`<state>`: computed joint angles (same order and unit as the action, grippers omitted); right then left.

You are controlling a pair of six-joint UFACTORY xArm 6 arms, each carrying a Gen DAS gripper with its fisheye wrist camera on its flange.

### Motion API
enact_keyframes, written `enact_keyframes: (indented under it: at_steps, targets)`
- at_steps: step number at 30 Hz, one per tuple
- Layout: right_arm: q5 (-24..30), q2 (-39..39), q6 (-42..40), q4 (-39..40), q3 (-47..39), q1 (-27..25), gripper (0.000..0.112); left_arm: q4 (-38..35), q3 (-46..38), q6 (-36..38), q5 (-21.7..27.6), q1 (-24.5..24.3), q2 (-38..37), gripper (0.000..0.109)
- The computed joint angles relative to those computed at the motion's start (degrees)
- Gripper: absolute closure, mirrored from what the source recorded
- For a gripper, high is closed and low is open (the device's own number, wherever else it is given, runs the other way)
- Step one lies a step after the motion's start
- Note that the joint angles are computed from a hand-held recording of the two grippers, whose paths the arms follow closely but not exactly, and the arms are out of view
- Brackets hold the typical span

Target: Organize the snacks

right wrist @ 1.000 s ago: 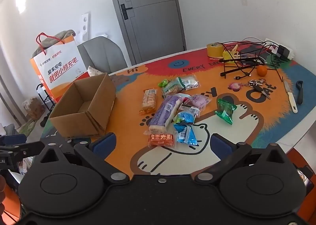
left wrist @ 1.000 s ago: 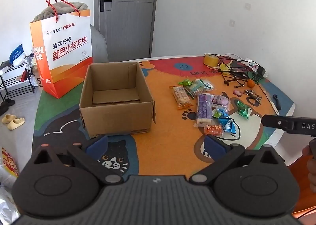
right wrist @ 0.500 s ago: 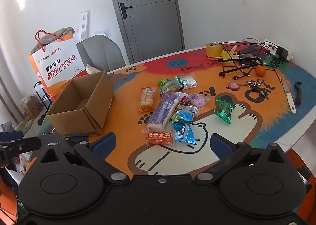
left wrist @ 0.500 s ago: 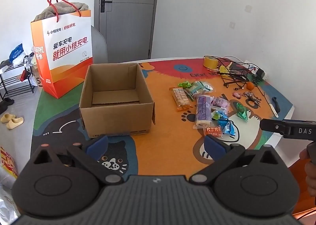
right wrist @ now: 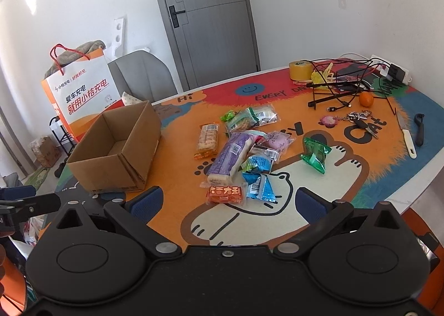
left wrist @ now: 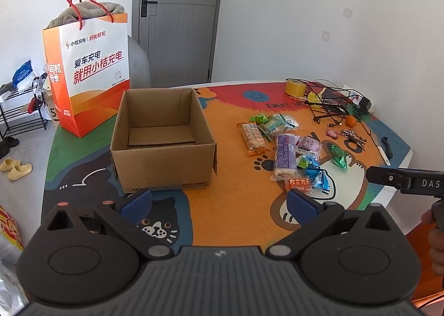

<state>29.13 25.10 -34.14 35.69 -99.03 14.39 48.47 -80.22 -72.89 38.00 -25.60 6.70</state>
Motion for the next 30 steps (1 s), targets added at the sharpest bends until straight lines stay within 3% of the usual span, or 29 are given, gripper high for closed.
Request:
enact_keyframes:
  at_steps: [30]
  targets:
    - [-1.35, -0.15, 2.00, -3.42, 0.76, 0.72, 0.009, 0.85, 0.64, -1.38, -0.84, 0.33, -0.69, 0.006]
